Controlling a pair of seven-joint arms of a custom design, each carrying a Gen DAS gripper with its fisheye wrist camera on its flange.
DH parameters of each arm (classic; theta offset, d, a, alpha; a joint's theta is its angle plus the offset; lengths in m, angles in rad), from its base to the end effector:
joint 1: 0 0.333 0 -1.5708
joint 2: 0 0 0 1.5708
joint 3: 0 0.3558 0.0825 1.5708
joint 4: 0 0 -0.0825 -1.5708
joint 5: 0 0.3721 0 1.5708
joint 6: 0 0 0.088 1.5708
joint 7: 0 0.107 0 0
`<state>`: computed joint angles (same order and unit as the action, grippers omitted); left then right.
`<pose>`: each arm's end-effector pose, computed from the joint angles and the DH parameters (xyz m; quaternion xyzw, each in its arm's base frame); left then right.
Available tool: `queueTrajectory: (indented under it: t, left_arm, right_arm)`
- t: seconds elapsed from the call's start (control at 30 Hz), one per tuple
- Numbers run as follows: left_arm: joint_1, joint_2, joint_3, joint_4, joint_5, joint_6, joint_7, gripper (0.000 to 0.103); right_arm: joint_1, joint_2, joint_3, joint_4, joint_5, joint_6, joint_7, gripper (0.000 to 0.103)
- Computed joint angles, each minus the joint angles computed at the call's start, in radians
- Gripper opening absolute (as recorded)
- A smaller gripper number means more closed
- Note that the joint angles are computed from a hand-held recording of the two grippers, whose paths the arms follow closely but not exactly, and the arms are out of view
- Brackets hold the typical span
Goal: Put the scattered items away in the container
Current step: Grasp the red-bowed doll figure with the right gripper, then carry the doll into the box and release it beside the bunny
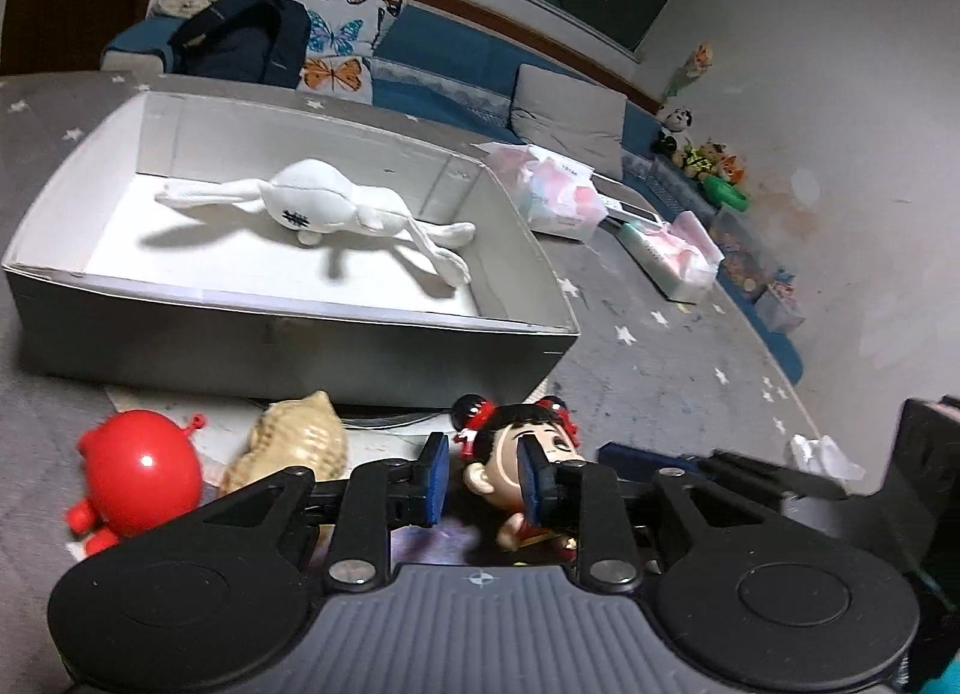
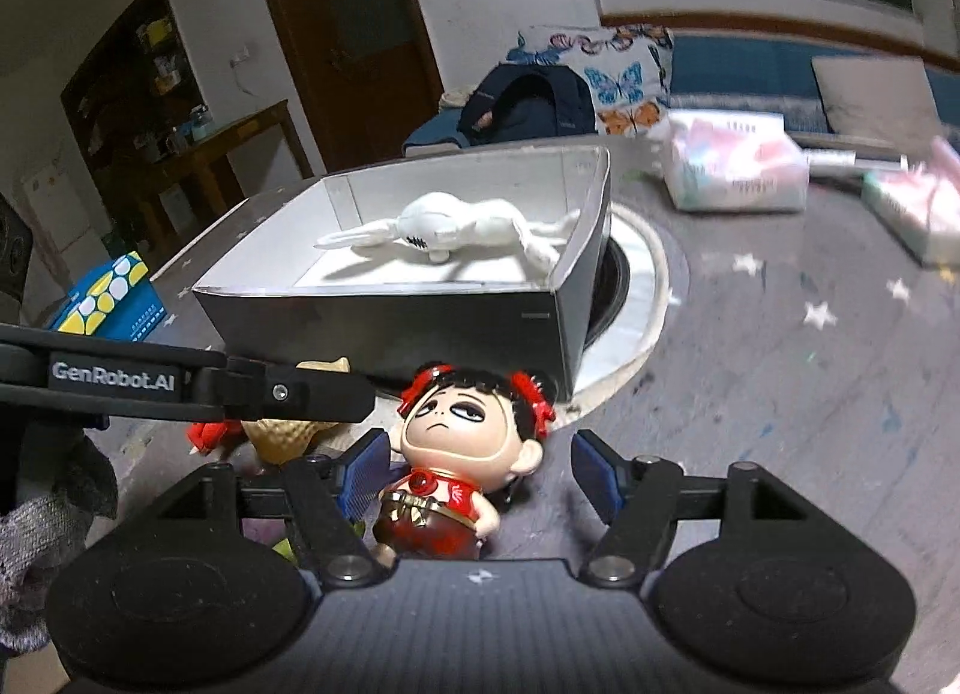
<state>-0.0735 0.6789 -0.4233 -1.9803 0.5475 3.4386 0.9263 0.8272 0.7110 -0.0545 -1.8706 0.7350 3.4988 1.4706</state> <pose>0.5754 -0.3305 0.2915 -0.5556 0.7143 -0.4248 0.0252 0.5352 0.4188 0.2691 -0.6711 0.6108 -0.1602 0.3886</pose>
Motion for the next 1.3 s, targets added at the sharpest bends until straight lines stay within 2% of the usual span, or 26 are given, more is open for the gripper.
queueTrajectory:
  t: [0.1,0.2,0.37,0.43,0.57,1.07,1.3]
  left_arm:
    - [0.072,0.037,-0.084,0.024,0.035,-0.035,-0.008,0.03]
    - [0.155,0.09,-0.184,0.052,0.05,-0.086,0.002,0.03]
    - [0.228,0.15,-0.28,0.074,0.022,-0.128,0.047,0.03]
    - [0.256,0.174,-0.319,0.081,0.006,-0.146,0.071,0.03]
    - [0.295,0.213,-0.374,0.085,-0.026,-0.157,0.117,0.031]
    - [0.285,0.222,-0.372,0.089,-0.099,-0.15,0.144,0.035]
    - [0.286,0.21,-0.37,0.068,-0.087,-0.124,0.124,0.036]
  right_arm:
    - [-0.041,0.008,0.04,0.011,-0.025,-0.005,0.02,0.068]
    - [-0.044,0.013,0.037,0.022,-0.037,-0.024,0.031,0.068]
    - [-0.059,0.019,0.039,0.034,-0.07,-0.058,0.066,0.067]
    - [-0.063,0.021,0.038,0.037,-0.085,-0.072,0.082,0.063]
    - [-0.102,0.022,0.075,0.035,-0.136,-0.073,0.11,0.059]
    - [-0.126,0.025,0.093,0.029,-0.195,-0.056,0.164,0.055]
    - [-0.035,0.019,0.004,0.021,-0.153,-0.058,0.148,0.055]
